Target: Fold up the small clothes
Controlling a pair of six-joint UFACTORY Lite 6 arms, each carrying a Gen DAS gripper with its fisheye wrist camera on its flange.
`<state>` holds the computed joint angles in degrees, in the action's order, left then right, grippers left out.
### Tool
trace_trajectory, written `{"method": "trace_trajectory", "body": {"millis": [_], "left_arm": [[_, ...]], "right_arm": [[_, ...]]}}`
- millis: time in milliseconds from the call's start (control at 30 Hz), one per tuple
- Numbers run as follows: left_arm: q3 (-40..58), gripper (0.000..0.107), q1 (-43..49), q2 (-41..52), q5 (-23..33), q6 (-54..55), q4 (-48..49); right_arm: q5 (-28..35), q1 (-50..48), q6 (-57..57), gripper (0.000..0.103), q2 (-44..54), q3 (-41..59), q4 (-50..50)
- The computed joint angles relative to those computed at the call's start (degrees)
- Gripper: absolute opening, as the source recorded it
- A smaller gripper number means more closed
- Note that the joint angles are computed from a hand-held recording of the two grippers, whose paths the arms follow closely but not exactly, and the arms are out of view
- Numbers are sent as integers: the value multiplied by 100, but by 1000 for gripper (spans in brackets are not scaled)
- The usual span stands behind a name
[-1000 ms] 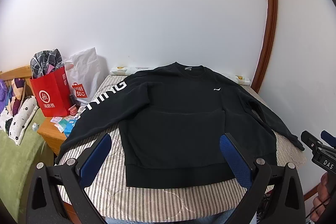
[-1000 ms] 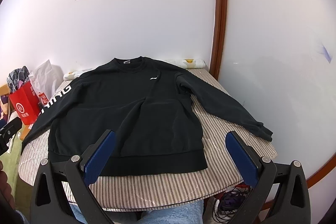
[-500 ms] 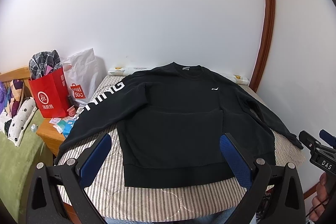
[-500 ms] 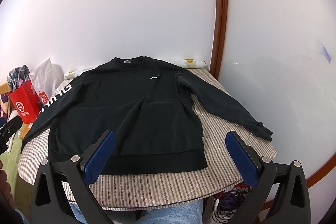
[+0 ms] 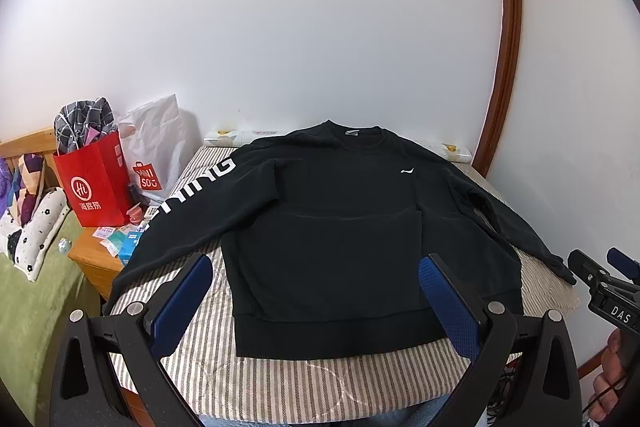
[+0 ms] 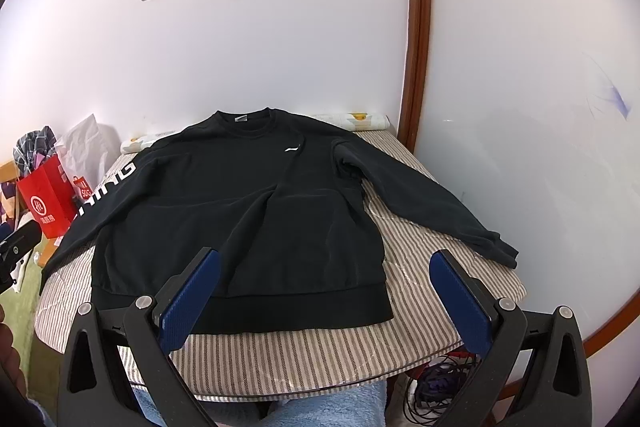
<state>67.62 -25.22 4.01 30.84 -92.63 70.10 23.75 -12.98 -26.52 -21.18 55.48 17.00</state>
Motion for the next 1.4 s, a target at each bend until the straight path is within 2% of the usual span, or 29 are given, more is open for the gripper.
{"method": "trace_trajectory", "body": {"millis": [900,1300,1400], "left_arm": [[16,103,123,-145,-81,208,-59],[433,103,1068,504,-918,602,-311],[521,103,1484,824,-1371,859,-755]], "right_arm": [[72,94,13,103,127,165,26],[-191,564,981,103,1383,971,-1010],[-338,533,760,103,1765,1157,-800]]}}
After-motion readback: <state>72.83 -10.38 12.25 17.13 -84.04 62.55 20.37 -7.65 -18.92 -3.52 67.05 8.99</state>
